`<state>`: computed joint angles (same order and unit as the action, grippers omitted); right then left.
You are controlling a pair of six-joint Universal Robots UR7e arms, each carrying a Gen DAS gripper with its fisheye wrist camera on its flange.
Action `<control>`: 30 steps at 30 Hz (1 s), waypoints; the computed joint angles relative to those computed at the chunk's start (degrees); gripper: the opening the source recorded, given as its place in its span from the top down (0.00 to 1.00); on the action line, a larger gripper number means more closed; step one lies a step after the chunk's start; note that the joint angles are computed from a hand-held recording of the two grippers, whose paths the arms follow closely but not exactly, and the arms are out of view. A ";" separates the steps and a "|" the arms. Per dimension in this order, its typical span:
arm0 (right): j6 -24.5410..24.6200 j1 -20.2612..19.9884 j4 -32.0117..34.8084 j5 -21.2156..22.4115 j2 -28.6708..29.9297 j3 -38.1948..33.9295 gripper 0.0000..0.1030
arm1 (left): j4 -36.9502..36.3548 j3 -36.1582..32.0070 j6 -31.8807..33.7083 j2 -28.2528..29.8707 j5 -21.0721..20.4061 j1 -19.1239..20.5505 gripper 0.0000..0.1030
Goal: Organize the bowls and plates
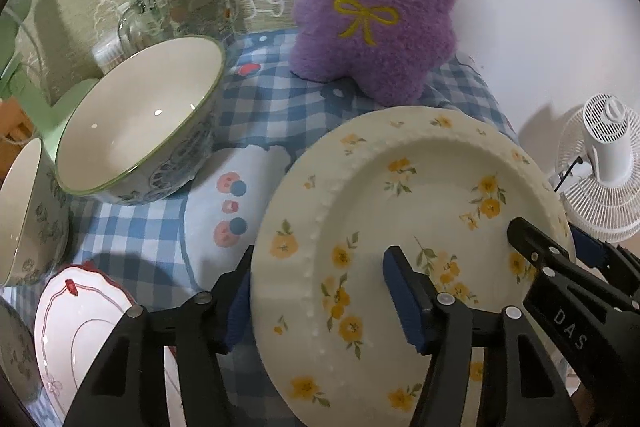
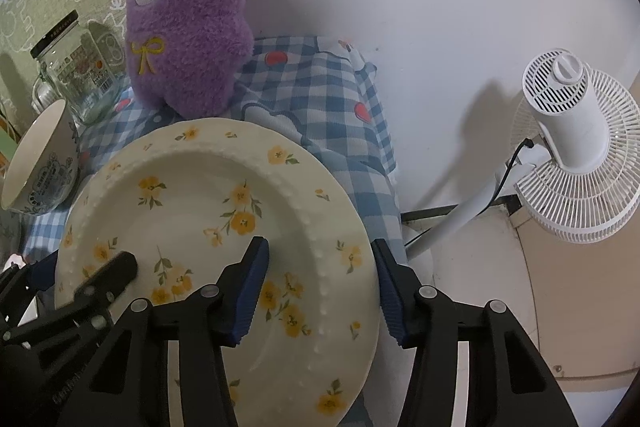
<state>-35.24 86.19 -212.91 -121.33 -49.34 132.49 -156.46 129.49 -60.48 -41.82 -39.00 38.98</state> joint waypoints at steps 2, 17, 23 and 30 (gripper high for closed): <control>1.24 -0.12 1.65 0.24 -0.94 0.24 0.49 | 1.27 0.08 -0.69 -0.51 -0.48 -0.14 0.40; 2.64 -1.04 5.60 1.10 -4.07 2.79 0.50 | 4.26 2.20 -2.18 -2.54 -3.22 -1.76 0.44; 1.70 -0.31 6.63 -0.11 -3.53 2.20 0.44 | 2.05 2.05 1.33 -1.06 -3.29 -2.07 0.28; 2.11 -0.09 7.03 -1.04 -3.67 2.10 0.45 | 4.17 2.05 -3.01 -1.98 -2.88 -2.16 0.41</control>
